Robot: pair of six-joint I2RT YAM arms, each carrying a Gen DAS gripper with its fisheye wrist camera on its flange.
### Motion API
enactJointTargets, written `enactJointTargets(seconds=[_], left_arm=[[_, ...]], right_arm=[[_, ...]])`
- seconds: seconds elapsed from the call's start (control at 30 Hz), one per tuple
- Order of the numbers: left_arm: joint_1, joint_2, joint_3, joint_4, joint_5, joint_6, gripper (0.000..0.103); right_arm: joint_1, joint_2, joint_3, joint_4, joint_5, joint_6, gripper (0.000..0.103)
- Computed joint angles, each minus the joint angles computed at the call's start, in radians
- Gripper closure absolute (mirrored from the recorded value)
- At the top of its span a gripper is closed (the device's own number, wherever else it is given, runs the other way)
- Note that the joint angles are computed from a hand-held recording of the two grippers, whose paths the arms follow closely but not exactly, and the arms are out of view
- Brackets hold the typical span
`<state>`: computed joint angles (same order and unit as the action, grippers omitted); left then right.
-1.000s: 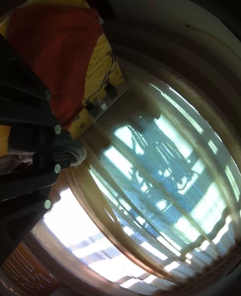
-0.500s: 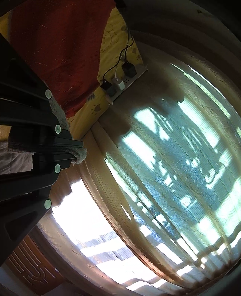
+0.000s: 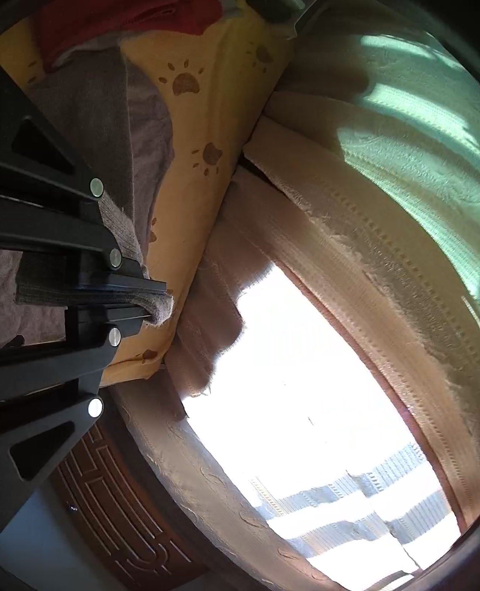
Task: Fold clothes
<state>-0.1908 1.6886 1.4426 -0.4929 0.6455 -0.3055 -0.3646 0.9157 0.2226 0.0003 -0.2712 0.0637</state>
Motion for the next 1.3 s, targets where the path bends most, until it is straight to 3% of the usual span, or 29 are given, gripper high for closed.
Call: enactJointTargets(seconds=[0.1,0.23,0.33,0.37,0.4,0.47,0.57,0.7,0.93,1.07,1.17,1.23,1.3], left_arm=[[-0.178,0.156,0.087,-0.037,-0.118,-0.004,0.098],[-0.356,0.435,0.331,-0.277,-0.228,0.079,0.098],[-0.436,0.521,0.374,-0.305,-0.309,0.109,0.091],[-0.449,0.528,0.371,-0.297,-0.314,0.117,0.077],[-0.457,0.524,0.361,-0.281,-0.314,0.125,0.049],[-0.466,0.490,0.319,-0.221,-0.331,0.135,0.010],[-0.444,0.440,0.298,-0.157,-0.311,0.152,0.010],[-0.360,0.349,0.231,-0.099,-0.184,0.162,0.010],[-0.120,0.013,-0.269,0.111,-0.158,0.236,0.010],[0.071,-0.100,-0.498,0.251,-0.100,0.254,0.010],[0.116,-0.106,-0.577,0.316,-0.105,0.299,0.010],[0.122,-0.073,-0.600,0.340,-0.107,0.334,0.010],[0.132,-0.023,-0.605,0.350,-0.073,0.349,0.010]], right_arm=[[-0.114,0.047,0.009,0.003,-0.103,-0.026,0.000],[-0.202,0.046,0.020,-0.024,-0.198,-0.033,0.000],[-0.245,0.064,0.033,-0.040,-0.238,-0.037,0.000],[-0.253,0.066,0.034,-0.040,-0.237,-0.036,0.000],[-0.260,0.066,0.034,-0.040,-0.235,-0.033,0.000],[-0.270,0.072,0.035,-0.034,-0.230,-0.031,0.000],[-0.260,0.077,0.030,-0.014,-0.191,-0.026,0.000],[-0.229,0.085,0.019,0.021,-0.143,-0.037,0.000],[-0.202,-0.001,-0.006,0.002,-0.242,-0.098,0.000],[-0.137,0.014,-0.008,0.003,-0.213,-0.094,0.003],[-0.108,0.036,0.007,-0.008,-0.196,-0.102,0.012],[-0.081,0.072,0.041,-0.038,-0.178,-0.115,0.038],[-0.033,0.149,0.097,-0.068,-0.131,-0.129,0.044]])
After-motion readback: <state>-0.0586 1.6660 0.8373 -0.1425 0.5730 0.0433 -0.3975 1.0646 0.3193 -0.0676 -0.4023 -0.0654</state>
